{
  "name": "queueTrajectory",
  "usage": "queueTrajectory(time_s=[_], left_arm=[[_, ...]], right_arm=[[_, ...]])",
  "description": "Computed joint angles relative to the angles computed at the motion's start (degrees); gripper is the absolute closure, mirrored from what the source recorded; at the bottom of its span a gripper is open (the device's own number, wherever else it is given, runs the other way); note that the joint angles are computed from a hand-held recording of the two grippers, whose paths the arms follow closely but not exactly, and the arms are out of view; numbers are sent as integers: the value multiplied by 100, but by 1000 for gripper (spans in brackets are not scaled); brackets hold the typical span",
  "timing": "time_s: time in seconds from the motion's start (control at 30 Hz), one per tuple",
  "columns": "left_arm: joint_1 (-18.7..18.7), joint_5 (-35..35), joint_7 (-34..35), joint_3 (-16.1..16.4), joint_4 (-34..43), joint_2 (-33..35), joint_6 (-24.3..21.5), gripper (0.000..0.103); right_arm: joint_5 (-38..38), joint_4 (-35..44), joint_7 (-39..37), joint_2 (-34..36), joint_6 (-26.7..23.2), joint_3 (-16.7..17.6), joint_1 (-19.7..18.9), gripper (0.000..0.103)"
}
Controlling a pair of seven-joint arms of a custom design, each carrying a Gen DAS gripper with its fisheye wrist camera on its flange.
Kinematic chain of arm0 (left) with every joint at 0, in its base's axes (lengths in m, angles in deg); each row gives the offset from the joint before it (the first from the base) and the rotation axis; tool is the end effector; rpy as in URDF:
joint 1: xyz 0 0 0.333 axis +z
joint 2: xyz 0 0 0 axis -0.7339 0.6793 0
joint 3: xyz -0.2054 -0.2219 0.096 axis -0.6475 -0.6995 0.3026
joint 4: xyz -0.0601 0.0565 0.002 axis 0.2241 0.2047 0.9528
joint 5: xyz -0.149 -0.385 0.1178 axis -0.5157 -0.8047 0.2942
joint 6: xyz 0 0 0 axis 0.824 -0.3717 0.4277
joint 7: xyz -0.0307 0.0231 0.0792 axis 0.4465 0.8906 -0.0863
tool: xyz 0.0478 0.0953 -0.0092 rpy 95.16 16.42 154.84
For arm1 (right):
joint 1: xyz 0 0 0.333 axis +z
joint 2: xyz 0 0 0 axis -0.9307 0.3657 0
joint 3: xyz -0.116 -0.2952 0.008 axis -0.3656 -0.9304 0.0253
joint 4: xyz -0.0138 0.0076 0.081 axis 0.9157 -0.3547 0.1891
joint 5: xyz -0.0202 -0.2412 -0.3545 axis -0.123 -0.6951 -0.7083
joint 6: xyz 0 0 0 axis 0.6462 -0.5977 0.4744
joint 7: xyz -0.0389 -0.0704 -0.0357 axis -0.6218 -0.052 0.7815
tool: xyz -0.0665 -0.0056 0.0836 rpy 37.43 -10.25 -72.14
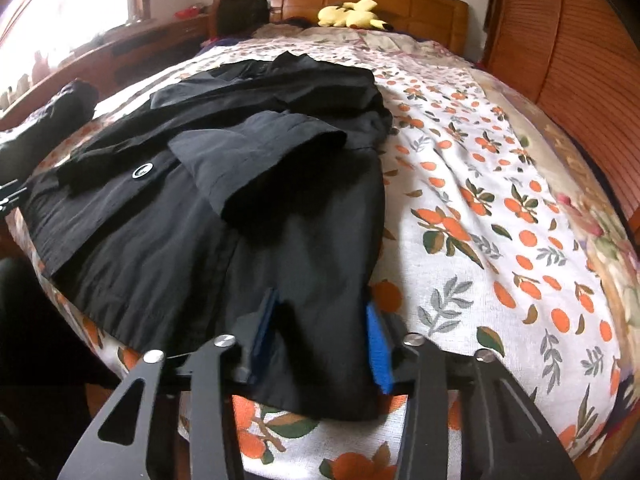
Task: Fold large clothes
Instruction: 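Grasp the coat hem with the left tool while the right tool grasps it too, then lift the hem with both tools and fold it toward the collar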
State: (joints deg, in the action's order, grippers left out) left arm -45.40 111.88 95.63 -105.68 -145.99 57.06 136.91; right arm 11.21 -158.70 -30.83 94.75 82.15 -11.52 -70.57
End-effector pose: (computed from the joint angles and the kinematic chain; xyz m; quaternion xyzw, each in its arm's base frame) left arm 0.5007 -0.1609 0.4489 -0.7432 0.5347 -0.2105 0.3427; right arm 0.6548 -0.0381 0.4661 -0.8337 0.4372 -0.1802 0.2851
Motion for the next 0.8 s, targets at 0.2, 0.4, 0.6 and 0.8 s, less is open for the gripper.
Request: queueTrajectory(time_s=[0.2, 0.4, 0.6, 0.8], left_arm=[[-14, -577, 398, 148, -268, -187, 400, 29], [180, -901, 583, -36, -460, -298, 664, 42], [334, -1153, 758, -112, -491, -197, 1076, 72], [376, -1667, 1184, -162, -383, -259, 1211, 98]], right_arm=[[398, -79, -205, -190, -266, -41, -4, 75], [518, -82, -132, -184, -478, -139, -12, 74], [679, 29, -115, -76, -767, -153, -100, 82], [1330, 211, -428, -165, -1043, -149, -187, 94]])
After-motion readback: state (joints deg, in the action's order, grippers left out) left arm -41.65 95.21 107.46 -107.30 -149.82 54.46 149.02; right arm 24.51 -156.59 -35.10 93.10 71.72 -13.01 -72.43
